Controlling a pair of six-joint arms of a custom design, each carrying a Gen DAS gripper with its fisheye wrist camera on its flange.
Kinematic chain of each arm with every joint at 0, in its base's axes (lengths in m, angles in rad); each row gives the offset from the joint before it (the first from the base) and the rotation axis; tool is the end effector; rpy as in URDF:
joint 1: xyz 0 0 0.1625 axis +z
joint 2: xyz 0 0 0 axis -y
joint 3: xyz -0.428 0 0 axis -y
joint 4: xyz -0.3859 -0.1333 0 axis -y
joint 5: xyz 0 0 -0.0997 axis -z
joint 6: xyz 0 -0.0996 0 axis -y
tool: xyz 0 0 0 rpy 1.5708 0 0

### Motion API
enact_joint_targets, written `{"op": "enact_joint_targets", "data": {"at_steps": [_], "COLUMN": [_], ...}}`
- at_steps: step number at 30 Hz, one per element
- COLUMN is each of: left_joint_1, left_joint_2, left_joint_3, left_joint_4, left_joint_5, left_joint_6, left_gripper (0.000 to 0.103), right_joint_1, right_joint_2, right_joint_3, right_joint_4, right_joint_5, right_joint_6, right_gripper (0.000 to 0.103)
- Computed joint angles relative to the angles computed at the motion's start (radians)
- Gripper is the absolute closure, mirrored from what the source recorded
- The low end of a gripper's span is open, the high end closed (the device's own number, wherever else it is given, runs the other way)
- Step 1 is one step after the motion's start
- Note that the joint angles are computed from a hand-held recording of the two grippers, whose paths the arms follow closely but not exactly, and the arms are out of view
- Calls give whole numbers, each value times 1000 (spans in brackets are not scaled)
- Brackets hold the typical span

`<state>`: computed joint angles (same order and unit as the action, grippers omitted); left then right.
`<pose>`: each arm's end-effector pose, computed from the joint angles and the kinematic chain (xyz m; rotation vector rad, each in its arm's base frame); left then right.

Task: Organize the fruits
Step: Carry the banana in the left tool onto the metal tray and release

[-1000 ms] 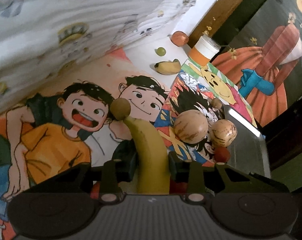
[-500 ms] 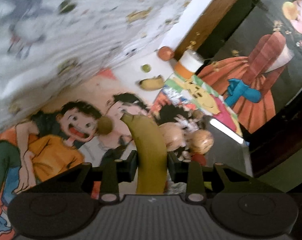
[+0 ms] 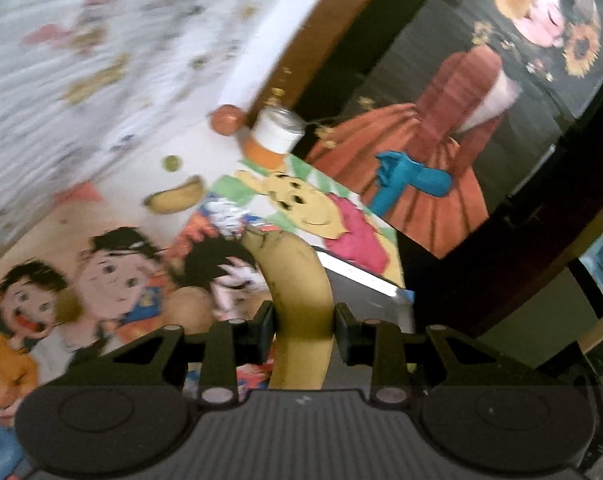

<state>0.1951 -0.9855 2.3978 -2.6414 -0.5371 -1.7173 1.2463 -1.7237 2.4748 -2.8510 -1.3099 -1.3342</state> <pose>-0.3247 -0.2873 0.0568 -0.1795 2.4534 -1.3809 0.0386 -0.3839 0.2894 1.4509 -2.4184 0.7884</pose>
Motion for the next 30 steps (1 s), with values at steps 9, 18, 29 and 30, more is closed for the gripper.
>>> {"op": "enact_joint_targets", "data": {"at_steps": [9, 18, 29, 30], "left_joint_1": [192, 374, 467, 471], "left_joint_2": [212, 343, 413, 416], "left_joint_3": [-154, -318, -413, -415], "left_joint_4": [-461, -571, -595, -599], "left_joint_5": [-67, -188, -253, -257], "left_joint_6": [485, 754, 869, 871], "left_gripper": [68, 68, 68, 68], "right_joint_1": [23, 17, 26, 27], "right_joint_2": [205, 386, 476, 480], "right_joint_3": [-175, -302, -360, -363], "right_joint_4": [-122, -184, -206, -206], "right_joint_5": [-52, -99, -151, -155], "right_joint_6": [87, 130, 142, 141], "right_gripper": [76, 76, 76, 76]}}
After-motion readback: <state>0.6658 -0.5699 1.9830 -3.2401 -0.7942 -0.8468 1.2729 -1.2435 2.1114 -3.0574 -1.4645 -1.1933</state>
